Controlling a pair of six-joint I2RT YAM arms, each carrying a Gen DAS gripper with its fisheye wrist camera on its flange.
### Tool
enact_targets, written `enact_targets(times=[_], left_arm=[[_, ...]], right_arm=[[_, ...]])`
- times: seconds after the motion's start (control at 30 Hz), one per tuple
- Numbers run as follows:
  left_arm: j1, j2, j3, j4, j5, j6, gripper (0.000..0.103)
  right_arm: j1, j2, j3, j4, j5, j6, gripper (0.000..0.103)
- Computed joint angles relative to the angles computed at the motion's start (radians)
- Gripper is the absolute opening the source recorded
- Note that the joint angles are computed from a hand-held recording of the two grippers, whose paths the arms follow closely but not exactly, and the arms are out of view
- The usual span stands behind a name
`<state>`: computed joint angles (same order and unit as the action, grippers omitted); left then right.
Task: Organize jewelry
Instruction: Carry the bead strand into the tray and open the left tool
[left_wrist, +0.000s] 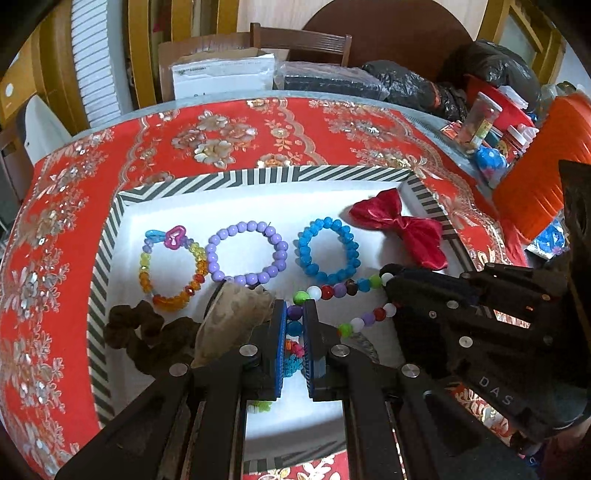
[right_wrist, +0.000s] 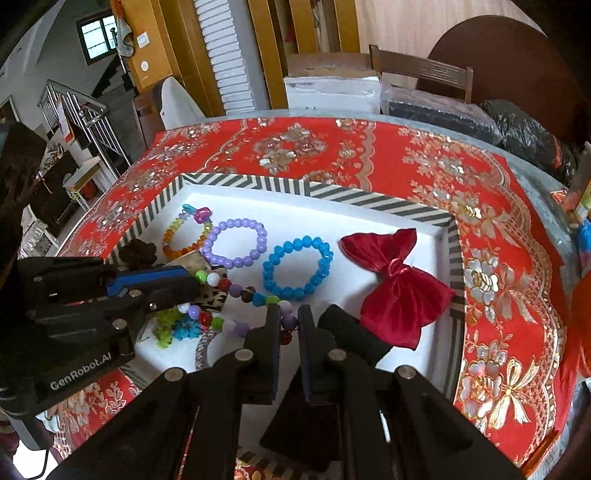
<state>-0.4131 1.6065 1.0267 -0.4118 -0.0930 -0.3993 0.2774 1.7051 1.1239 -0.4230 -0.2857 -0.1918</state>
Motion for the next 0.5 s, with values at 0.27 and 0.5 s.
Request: enact_targets(times=[0.27, 0.5], left_arm=[[0.004, 0.047, 0.021, 0.01, 0.009, 0.002, 0.006], [0.022, 0.108, 0.042, 0.018, 0.017, -0.005, 0.006]], right_arm=[[-0.01, 0.043, 0.023, 0.001, -0.002, 0.003, 0.009], [-0.008, 0.104, 0.048, 0.01, -0.002, 0.012, 0.009]])
